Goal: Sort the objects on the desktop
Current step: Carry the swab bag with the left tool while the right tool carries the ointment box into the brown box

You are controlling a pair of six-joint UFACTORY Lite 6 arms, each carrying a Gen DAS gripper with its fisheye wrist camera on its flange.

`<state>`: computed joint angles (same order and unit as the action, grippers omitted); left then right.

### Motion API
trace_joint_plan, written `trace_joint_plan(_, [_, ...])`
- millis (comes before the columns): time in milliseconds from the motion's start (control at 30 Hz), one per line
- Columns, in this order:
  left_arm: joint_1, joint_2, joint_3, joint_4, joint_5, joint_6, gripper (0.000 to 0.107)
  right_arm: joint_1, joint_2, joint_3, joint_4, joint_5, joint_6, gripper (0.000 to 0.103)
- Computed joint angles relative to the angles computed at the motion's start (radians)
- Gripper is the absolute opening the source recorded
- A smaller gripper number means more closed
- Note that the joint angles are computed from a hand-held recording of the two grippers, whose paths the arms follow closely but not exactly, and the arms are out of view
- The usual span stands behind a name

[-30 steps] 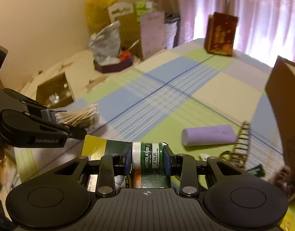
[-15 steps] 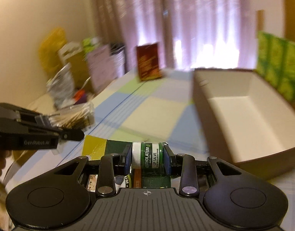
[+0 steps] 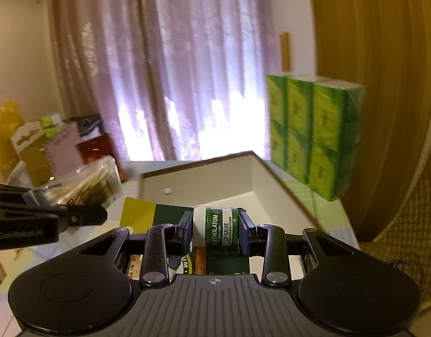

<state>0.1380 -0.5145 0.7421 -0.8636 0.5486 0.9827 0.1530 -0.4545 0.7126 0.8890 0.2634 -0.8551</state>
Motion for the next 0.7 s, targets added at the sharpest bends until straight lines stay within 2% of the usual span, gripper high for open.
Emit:
trace_joint_plan(67, [-0.094, 0.096, 0.061, 0.042, -0.074, -0.106, 0.015, -0.049, 0.114, 0.058, 0.101, 0.024, -0.133, 0.031])
trace_joint_plan(167, [-0.195, 0.245, 0.139, 0.128, -0.167, -0.253, 0.015, -0.088, 0.250, 0.125, 0.119, 0.057, -0.221, 0.031])
trace_joint_plan(300, [-0.265, 0.447, 0.238, 0.258, -0.209, -0.440, 0.015, -0.114, 0.410, 0.198, 0.069, 0.089, -0.281, 0.031])
trace_joint_plan(400, [-0.284, 0.586, 0.302, 0.314, -0.210, -0.523, 0.015, -0.116, 0.485, 0.225, -0.006, 0.113, -0.303, 0.031])
trace_joint_plan(567, [-0.285, 0.751, 0.394, 0.377, -0.157, -0.607, 0.015, -0.124, 0.615, 0.309, -0.134, 0.157, -0.308, 0.031])
trace_joint_plan(700, [-0.331, 0.853, 0.474, 0.562, -0.134, -0.771, 0.015, -0.130, 0.708, 0.395, -0.228, 0.199, -0.264, 0.031])
